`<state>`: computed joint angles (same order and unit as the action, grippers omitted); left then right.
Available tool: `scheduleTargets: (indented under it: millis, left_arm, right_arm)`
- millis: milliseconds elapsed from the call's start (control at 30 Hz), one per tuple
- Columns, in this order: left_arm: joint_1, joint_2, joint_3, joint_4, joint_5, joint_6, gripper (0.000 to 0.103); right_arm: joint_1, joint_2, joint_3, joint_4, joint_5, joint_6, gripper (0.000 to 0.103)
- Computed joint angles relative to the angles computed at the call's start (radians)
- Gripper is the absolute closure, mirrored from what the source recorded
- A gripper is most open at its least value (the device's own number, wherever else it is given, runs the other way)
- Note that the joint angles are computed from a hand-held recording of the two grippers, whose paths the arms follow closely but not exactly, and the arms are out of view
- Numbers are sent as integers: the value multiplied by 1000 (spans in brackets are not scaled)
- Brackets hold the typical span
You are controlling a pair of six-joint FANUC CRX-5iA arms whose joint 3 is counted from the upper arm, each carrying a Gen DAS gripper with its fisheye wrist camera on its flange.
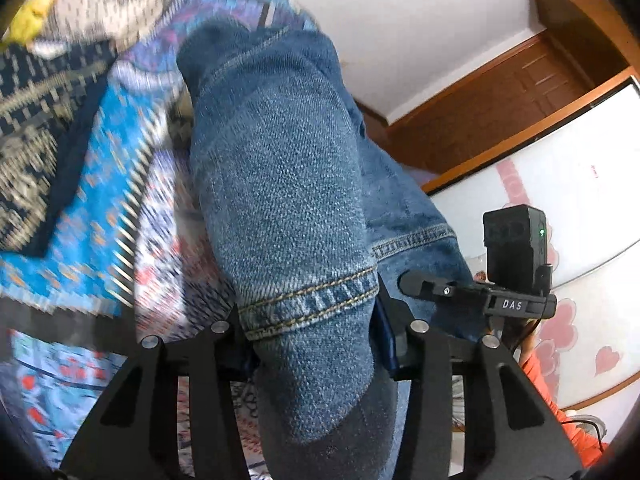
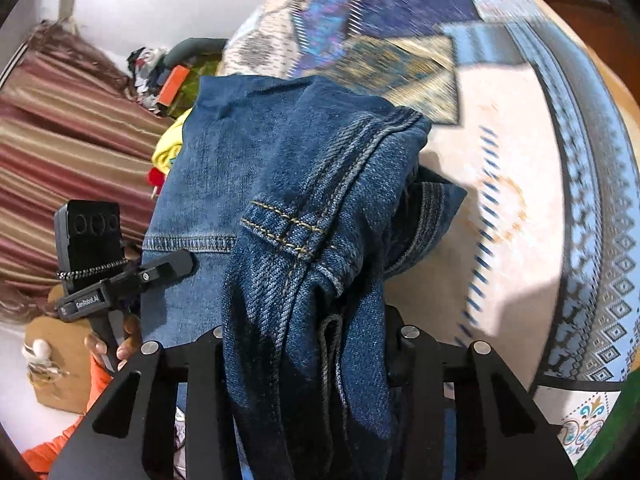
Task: Fold large clothes
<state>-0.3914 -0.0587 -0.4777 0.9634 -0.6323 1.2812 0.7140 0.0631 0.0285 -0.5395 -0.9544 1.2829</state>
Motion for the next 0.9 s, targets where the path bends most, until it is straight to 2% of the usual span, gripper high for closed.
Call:
scheduleTargets:
  millis: [67, 167, 400, 567, 800, 900]
  left_arm:
    - [33, -50, -10, -12, 1, -13, 58]
    - [121, -128, -16, -45, -39, -38, 58]
    - [326, -202, -3, -52, -129, -149, 58]
    - [481, -175, 13, -32, -193, -257, 58]
    - [594, -75, 21, -89, -206, -309, 58]
    - [619, -11, 11, -149, -187, -284, 58]
  right_arm:
    - [27, 9, 33, 19, 21, -9, 65]
    - [74, 43, 100, 65, 64, -25, 65]
    - [148, 208, 327, 129, 126, -36, 65]
    - [168, 354, 495, 125, 142, -39, 65]
    - [176, 576, 693, 76, 140, -64, 65]
    - [181, 669, 774, 88, 104, -94, 66]
